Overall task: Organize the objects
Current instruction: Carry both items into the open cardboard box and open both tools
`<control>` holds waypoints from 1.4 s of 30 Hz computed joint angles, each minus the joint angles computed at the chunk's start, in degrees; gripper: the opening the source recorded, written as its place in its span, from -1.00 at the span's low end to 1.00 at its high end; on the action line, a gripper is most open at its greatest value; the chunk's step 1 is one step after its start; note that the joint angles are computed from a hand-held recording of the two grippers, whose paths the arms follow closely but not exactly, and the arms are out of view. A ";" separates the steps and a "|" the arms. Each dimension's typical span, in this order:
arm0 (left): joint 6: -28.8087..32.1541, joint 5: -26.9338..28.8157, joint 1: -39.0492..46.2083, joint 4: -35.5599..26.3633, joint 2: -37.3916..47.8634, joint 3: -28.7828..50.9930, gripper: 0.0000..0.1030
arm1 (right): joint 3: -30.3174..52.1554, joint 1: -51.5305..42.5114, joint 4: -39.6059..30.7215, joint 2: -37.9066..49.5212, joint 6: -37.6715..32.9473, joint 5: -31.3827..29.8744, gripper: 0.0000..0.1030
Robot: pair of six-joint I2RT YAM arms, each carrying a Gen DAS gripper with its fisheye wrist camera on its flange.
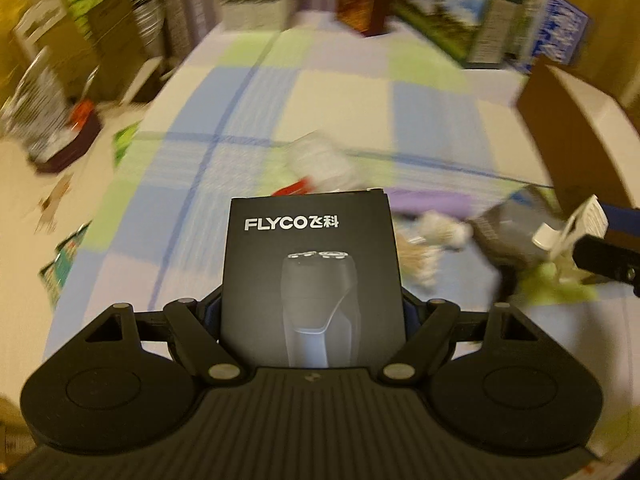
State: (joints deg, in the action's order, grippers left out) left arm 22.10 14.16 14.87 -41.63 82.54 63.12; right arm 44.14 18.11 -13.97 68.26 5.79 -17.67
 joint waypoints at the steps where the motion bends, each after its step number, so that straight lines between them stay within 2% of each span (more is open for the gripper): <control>1: -0.46 0.09 -1.82 -0.18 -0.71 0.10 0.48 | -0.07 -1.82 -1.14 -1.56 -0.33 -0.73 0.56; 6: -4.77 0.36 -12.73 -0.93 -2.07 2.34 0.48 | 1.61 -14.24 -7.49 -7.18 -2.92 -5.48 0.56; 10: -8.82 0.11 -22.24 0.03 0.06 6.11 0.48 | 4.76 -26.62 -11.43 -7.92 -6.64 -9.94 0.56; 15: -14.29 -0.72 -32.99 2.35 4.99 12.76 0.48 | 9.59 -39.71 -14.01 -3.24 -12.61 -14.13 0.56; 19: -18.10 -2.65 -40.33 3.40 10.49 19.56 0.48 | 13.12 -46.06 -15.23 2.38 -17.40 -15.56 0.56; 24: -21.46 -6.17 -47.14 2.07 19.00 29.73 0.48 | 16.07 -50.16 -16.50 8.35 -22.74 -15.94 0.56; 31: -25.13 -10.73 -52.94 -0.43 29.14 38.98 0.48 | 18.66 -51.43 -17.28 14.17 -28.65 -15.52 0.56; 38: -25.73 -14.17 -56.06 -5.79 39.92 49.50 0.49 | 21.03 -49.98 -18.97 19.37 -36.54 -13.74 0.56; 42: -25.26 -15.49 -57.24 -7.11 43.66 52.39 0.49 | 23.43 -48.86 -20.49 22.88 -40.33 -12.20 0.56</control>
